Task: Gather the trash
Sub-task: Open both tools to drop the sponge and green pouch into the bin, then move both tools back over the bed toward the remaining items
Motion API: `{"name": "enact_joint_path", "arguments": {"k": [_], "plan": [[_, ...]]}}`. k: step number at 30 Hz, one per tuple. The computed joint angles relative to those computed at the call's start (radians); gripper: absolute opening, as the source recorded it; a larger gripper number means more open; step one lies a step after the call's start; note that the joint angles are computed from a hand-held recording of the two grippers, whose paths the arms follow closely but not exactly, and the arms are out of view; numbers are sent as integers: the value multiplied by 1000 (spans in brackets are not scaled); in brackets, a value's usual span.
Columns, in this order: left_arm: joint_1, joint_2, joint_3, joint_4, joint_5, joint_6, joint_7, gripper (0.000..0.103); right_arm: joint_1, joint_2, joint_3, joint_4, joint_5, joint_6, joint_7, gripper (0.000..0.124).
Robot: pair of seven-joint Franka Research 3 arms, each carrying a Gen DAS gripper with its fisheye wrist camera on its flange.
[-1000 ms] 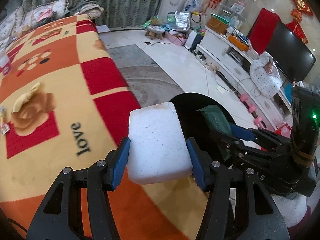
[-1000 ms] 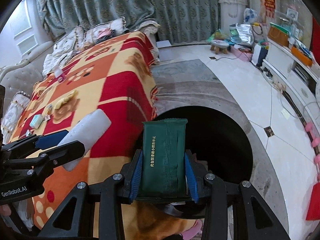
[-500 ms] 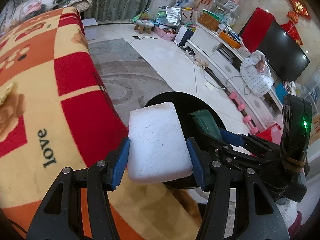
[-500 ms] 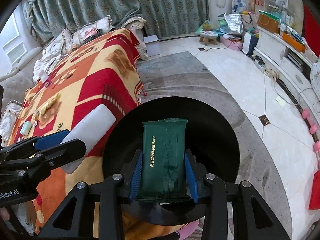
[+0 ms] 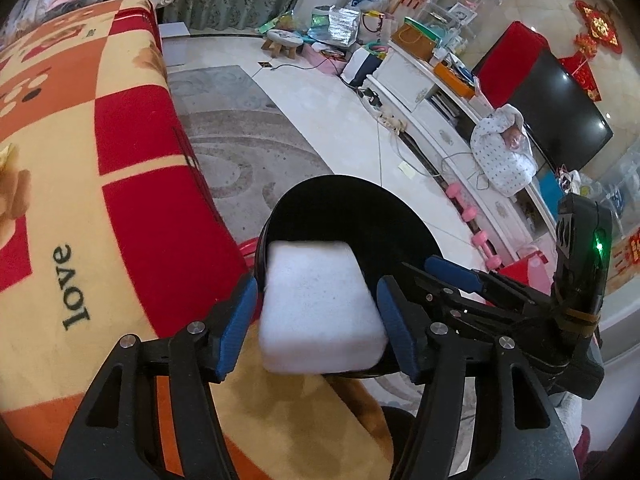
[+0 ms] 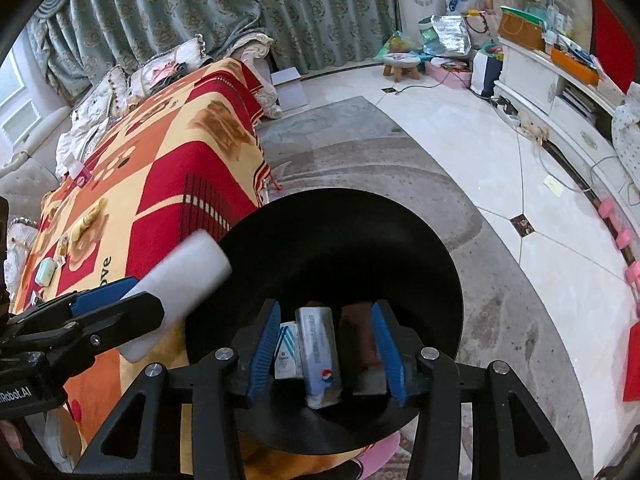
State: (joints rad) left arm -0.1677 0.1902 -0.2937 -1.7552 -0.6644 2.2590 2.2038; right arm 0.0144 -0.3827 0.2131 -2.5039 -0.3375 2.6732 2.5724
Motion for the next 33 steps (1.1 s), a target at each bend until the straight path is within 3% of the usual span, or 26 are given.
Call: {"name": "enact_joint_path", "arguments": {"k": [10,26,33], "plan": [[6,-18,11,-16,2,2,11,63,9,-2,1,2,6,-14,-3,46],[28,-74,57,-101,77,122,-17,63,65,72,4,78,-3,-16,-16,47],[69,-96,89,-134,105,152,-36,63,122,158,-7,167,-10,-10,-37,58]]}}
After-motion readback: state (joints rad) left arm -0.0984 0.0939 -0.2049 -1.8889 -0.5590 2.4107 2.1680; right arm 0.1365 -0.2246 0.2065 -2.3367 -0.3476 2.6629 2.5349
